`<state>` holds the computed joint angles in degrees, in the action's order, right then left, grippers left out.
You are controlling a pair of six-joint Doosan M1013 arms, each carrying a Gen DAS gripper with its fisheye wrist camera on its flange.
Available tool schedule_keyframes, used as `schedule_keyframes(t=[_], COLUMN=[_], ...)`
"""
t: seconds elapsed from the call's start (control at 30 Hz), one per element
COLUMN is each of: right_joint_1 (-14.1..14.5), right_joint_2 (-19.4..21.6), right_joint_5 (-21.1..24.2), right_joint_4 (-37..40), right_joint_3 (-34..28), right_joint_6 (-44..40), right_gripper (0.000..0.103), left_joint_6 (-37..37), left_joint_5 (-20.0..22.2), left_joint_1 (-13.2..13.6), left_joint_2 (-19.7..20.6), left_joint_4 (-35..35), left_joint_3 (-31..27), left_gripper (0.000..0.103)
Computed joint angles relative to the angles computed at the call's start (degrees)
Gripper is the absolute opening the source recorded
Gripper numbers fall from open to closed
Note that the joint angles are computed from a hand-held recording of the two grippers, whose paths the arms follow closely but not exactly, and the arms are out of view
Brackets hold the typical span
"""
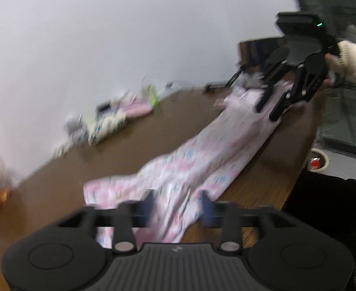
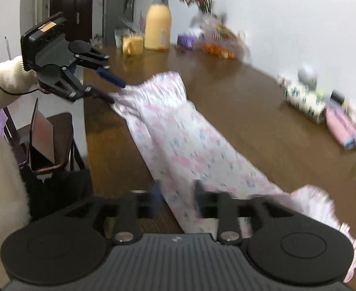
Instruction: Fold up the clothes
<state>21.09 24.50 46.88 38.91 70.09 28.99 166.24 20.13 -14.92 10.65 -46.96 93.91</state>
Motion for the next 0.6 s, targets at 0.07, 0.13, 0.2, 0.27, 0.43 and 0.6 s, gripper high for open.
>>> schedule_keyframes(t=[0.07, 0.13, 0.2, 0.27, 0.43, 0.6], right_joint_1=[0.6, 1.3, 2.1, 2.6, 2.6, 3.0], right_joint_2=[-0.2, 0.4, 1.3, 2.3, 3.0, 1.2], right_joint_5=[-1.8, -3.4, -5.1, -5.7, -7.8, -11.0], right_joint_4=[-0.2, -1.6, -3.8, -6.0, -5.9, -6.5], right_joint_3=[0.2, -0.4, -1.0, -1.6, -0.9, 2.2], right_joint_6=[-0.6, 0.4, 2.2, 4.5, 4.6, 3.1], right_gripper=[0.043, 0.043, 0.042, 0.039, 0.006, 0.0], left_joint_6=[9.5, 7.3, 0.9, -5.9, -6.1, 5.9], left_joint_5=[2.0, 4.6, 6.5, 9.1, 10.0, -1.7], left_joint_1=[0.5, 0.5, 0.1, -0.2, 0.7, -0.6], left_joint_2=[0.7, 2.7, 4.8, 6.7, 7.2, 3.8], left_joint_4=[-6.6, -2.1, 6.4, 14.5, 12.4, 6.9], left_joint_3=[-1.0, -3.7, -6.5, -9.0, -9.4, -3.7], left_gripper=[0.066, 0.066, 0.058, 0.052, 0.006, 0.003])
